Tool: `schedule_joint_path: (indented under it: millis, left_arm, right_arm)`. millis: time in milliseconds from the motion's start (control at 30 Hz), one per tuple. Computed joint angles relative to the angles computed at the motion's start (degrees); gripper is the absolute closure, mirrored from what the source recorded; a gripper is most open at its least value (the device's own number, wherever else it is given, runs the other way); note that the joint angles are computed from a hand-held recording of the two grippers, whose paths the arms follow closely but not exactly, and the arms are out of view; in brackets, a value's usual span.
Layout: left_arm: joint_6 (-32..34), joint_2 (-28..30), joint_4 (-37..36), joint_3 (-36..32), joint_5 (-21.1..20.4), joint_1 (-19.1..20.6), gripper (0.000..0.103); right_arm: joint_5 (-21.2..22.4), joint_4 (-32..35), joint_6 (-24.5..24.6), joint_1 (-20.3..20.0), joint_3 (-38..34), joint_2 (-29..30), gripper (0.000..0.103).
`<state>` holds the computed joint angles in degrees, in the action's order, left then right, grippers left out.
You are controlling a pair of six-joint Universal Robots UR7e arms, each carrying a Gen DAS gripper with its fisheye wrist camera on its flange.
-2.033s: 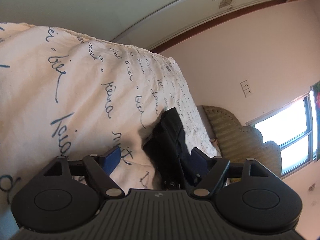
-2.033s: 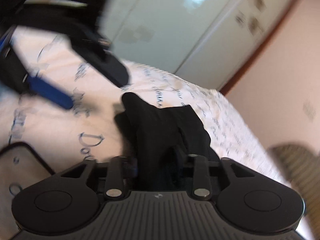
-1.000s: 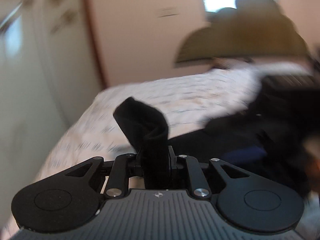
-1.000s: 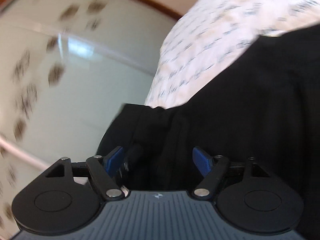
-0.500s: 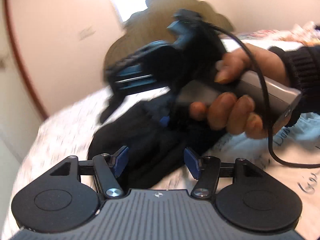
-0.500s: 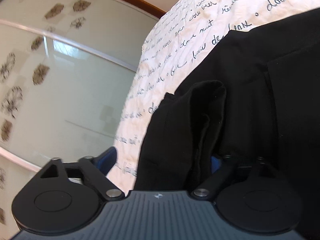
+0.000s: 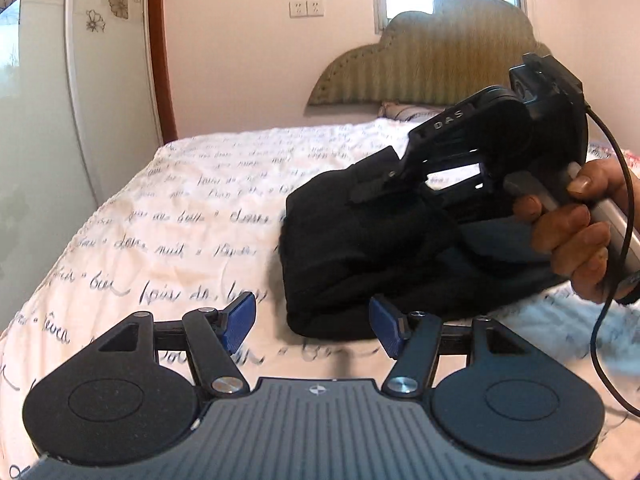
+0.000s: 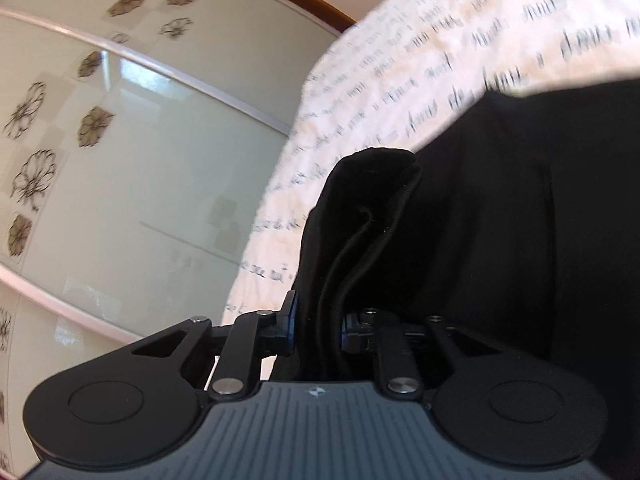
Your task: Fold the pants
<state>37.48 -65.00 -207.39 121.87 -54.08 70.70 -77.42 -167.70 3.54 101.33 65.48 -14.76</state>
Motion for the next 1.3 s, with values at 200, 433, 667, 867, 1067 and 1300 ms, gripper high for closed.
schedule_joint_path:
  millis: [200,433,667,867,1067,1300]
  left_arm:
    - [-4.5,-1.1,2.3,1.1,-5.5,-1.1,0.027]
    - [-8.7,3.0,6.1,-1.3,-9.7,-2.2,0.027]
    - [-13.3,9.4,11.5,-8.1,-16.1,-2.5,0.028]
    - [-15.3,14.4,19.5,-13.1,-17.4,-2.6,0.027]
    - [-12.3,16.8,15.4,-11.8,-14.4,-3.0,0.027]
    - [-6.1,15.2,10.5,-12.8,-16.0,-5.2,0.017]
  right_arm:
    - [-2.1,2.4,-7.0,-1.6,8.3,-11.0,0.086]
    - [-12.9,2.2,-11.3,-5.4,21.5,-26.1,0.086]
    - [-15.7,0.0,-9.9,-11.2,26.7,-29.1,0.086]
    - [-12.5,-1.7,-11.8,-12.9,27.8,-29.2,0.085]
    - [-1.1,-2.3,-2.2,-17.6,29.4,-29.6,0.082]
    - [-1.1,-24.1,2.1,-16.5,35.8,-31.5,0.079]
